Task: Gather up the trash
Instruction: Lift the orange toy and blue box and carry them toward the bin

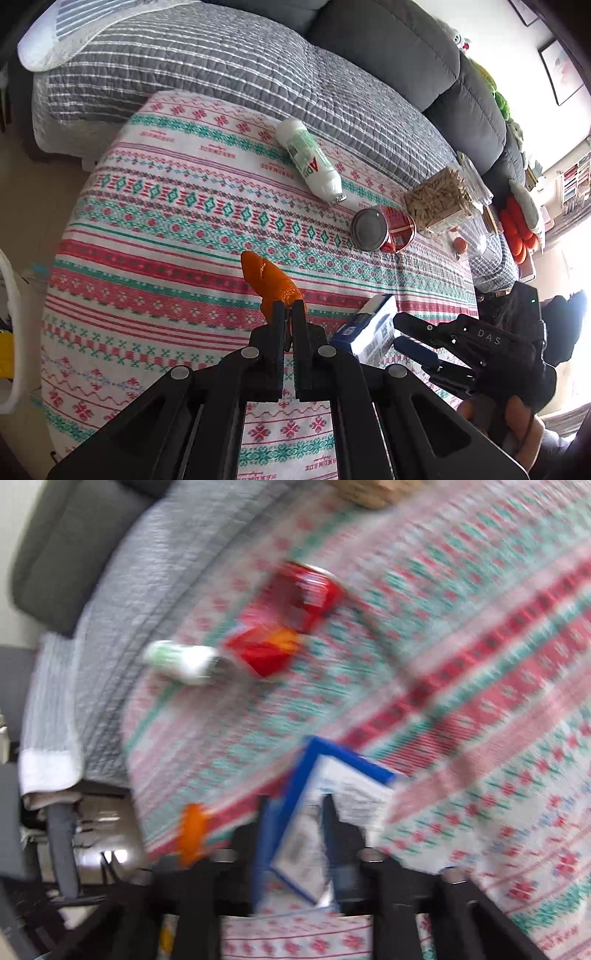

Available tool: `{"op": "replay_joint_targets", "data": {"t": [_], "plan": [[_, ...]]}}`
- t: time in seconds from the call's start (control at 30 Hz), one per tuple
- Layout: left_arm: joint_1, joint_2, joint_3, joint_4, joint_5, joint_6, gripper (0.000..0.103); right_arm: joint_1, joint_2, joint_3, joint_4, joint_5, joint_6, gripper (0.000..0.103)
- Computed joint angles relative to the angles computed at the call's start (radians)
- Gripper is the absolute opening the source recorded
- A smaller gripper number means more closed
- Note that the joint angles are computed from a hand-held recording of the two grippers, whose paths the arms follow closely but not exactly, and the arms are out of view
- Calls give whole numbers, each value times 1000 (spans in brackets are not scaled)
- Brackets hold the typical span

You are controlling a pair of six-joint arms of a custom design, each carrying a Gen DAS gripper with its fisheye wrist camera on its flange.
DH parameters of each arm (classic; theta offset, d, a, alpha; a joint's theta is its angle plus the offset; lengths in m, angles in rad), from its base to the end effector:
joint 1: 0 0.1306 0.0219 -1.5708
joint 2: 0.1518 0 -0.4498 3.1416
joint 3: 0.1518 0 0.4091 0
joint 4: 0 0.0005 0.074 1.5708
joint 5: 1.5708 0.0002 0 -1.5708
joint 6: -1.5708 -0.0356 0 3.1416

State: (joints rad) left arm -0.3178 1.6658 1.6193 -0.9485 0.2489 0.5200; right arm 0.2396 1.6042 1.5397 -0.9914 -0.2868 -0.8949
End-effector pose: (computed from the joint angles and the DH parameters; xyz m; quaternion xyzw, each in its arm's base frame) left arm 0.5664 -0.1961 0.4566 -0.0610 0.9501 -0.2233 0.2090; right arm 0.5476 0.1436 0.4521 0.2736 0.9179 0.2520 0.1383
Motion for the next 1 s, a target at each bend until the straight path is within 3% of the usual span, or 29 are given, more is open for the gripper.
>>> {"op": "replay_joint_targets", "data": {"t": [0.13, 0.4, 0.43, 0.47, 0.5, 0.67, 1.0], "plan": [[18, -17, -13, -1, 0, -2, 3, -10, -11, -39, 67, -38, -48, 46], [67, -73, -60, 2, -10, -17, 3, 20, -16, -33, 36, -8, -88, 46], [74, -80, -67, 1, -9, -17, 3, 21, -14, -36, 48, -5, -86, 40], [83, -90, -76, 0, -8, -19, 3, 26, -9, -37, 60, 1, -78, 23], [92, -101, -85, 0, -9, -21, 3, 32, -2, -29, 51, 10, -68, 13], [146, -152, -131, 7, -21, -32, 3, 71, -2, 5, 78, 57, -22, 3], [305, -236, -219, 4, 7, -29, 3, 191, 41, 112, 62, 101, 105, 2]]}}
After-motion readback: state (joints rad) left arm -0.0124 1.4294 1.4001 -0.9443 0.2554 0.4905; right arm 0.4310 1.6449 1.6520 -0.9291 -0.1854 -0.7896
